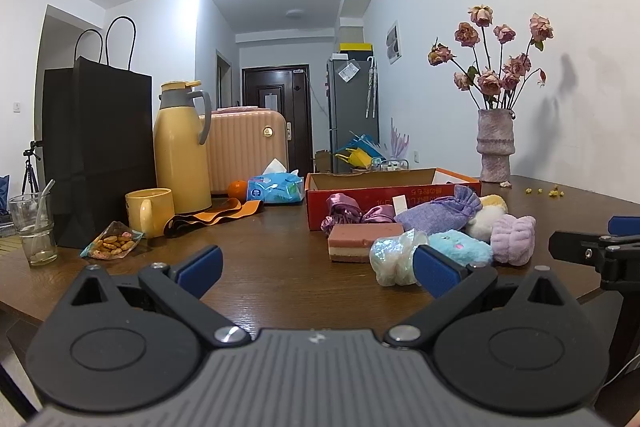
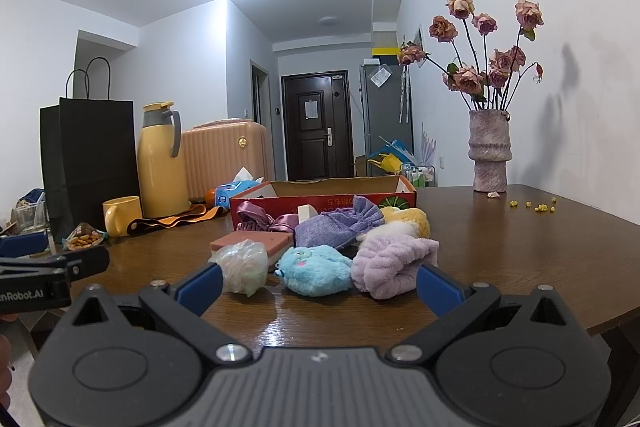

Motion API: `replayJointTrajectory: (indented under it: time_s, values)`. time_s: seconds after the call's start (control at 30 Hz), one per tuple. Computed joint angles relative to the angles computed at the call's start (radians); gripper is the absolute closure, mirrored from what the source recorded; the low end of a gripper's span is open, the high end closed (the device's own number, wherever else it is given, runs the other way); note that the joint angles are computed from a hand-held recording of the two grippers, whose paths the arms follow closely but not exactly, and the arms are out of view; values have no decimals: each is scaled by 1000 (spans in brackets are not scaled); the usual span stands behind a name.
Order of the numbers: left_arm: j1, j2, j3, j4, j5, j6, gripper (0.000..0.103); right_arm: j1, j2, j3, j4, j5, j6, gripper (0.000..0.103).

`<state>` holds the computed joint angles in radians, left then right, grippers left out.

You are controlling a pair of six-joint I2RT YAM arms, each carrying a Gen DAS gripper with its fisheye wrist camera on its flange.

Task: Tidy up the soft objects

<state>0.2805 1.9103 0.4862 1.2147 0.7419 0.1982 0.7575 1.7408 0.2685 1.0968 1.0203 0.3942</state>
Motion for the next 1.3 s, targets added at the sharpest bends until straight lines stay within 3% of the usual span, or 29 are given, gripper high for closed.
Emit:
replayJointTrajectory:
  time_s: [1.03, 1.3]
  values:
    - [-1, 0, 0, 0, -2, 1, 0, 4, 9, 5, 4, 1, 4, 0]
    - [0, 39, 58, -60, -18, 23, 0, -27, 132, -49, 304, -54, -86, 0]
